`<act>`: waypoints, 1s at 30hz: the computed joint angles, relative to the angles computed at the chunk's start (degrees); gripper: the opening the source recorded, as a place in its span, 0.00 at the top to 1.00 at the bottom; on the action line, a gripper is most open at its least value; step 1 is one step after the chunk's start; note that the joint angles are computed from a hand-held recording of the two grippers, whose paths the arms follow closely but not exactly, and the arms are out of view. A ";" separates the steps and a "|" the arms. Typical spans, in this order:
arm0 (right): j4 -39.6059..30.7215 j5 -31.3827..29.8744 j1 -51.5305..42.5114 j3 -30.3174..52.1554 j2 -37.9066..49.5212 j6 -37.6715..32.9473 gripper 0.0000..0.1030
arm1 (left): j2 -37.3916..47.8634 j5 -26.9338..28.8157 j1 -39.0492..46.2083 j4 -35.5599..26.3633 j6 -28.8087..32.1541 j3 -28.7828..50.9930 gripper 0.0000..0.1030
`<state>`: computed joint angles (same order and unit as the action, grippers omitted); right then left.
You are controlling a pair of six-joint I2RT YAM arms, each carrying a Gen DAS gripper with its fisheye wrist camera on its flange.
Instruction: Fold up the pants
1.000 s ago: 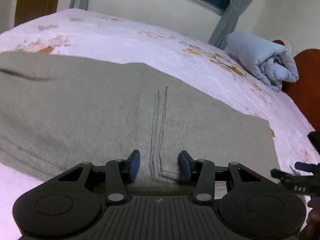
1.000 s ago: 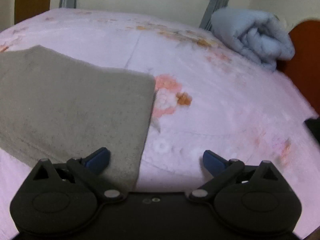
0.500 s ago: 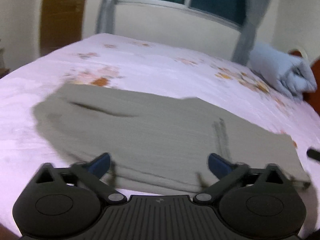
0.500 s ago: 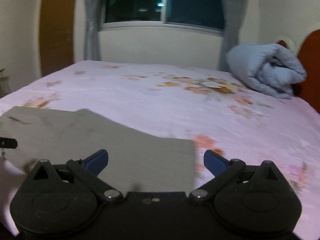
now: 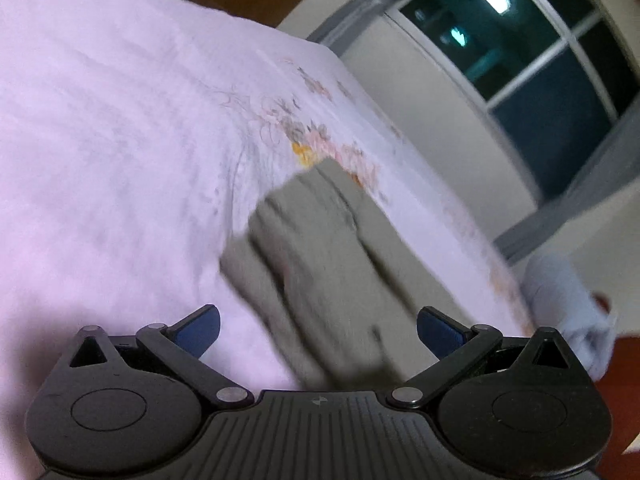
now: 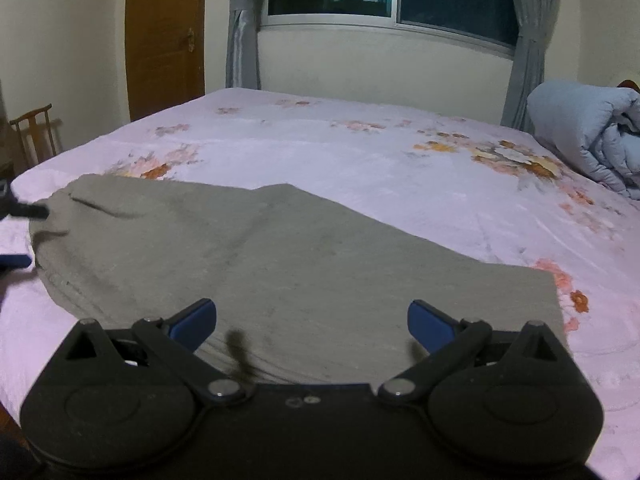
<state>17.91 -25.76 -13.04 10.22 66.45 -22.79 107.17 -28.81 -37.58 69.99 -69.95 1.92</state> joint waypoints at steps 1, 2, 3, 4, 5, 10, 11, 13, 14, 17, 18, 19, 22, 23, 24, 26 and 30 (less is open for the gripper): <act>1.44 1.42 1.28 -0.37 0.24 1.06 0.06 | 4.56 2.48 3.31 6.65 1.10 0.02 0.00; 2.22 2.44 2.30 -0.84 0.10 2.13 0.06 | 6.24 3.14 3.98 7.72 1.08 1.18 0.00; 2.82 3.08 2.99 -0.76 0.76 2.76 0.06 | 6.24 4.57 5.36 7.03 1.17 2.15 0.00; 3.79 4.26 3.79 -0.77 1.45 3.28 0.06 | 5.15 5.81 6.59 5.10 1.47 3.04 0.01; 5.38 5.67 4.77 -1.20 2.30 3.69 0.06 | 2.80 5.67 6.61 1.17 1.94 3.99 0.32; 7.75 4.41 5.31 -1.77 4.05 3.68 0.06 | -7.22 1.86 4.39 -9.56 2.95 3.42 0.62; 8.08 5.27 6.57 -1.45 5.57 2.95 0.06 | -9.38 1.78 4.11 -11.04 3.44 3.18 0.63; 6.65 11.34 11.64 1.59 13.87 0.89 0.06 | -15.38 0.83 3.24 -16.70 5.59 3.84 0.64; 10.89 14.58 14.08 1.30 18.45 0.19 0.05 | -18.72 0.28 2.60 -19.71 6.85 4.20 0.65; 13.91 16.71 15.84 1.03 19.93 0.87 0.06 | -29.78 -1.10 0.80 -32.09 10.25 7.34 0.65; 11.36 15.62 14.92 1.60 18.38 1.16 0.06 | -32.71 -2.40 -0.44 -36.75 12.05 9.39 0.65; 9.73 12.87 12.79 1.21 15.51 0.99 0.10 | -35.20 -3.74 -1.85 -40.97 13.76 11.49 0.65; 8.80 -2.47 -2.30 -3.13 2.44 1.09 0.06 | -39.14 -9.22 -8.36 -50.32 18.69 18.60 0.65; 4.59 -8.79 -9.45 -1.64 0.54 -0.35 0.06 | -38.73 -10.77 -10.84 -52.36 20.36 21.76 0.65; 2.09 -13.05 -15.23 -0.08 0.47 -1.55 0.06 | -36.91 -11.55 -12.74 -52.87 22.80 25.26 0.65; -1.37 -20.12 -26.49 4.10 3.15 -4.10 0.06 | -30.87 -12.65 -16.82 -53.02 28.20 33.82 0.65; -8.20 -29.23 -44.92 17.76 15.12 -5.64 0.06 | -13.72 -11.74 -23.80 -55.81 36.25 55.09 0.65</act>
<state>9.72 -54.99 -57.96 27.98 81.57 -28.43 93.44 -40.55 -61.38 14.17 -33.70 57.01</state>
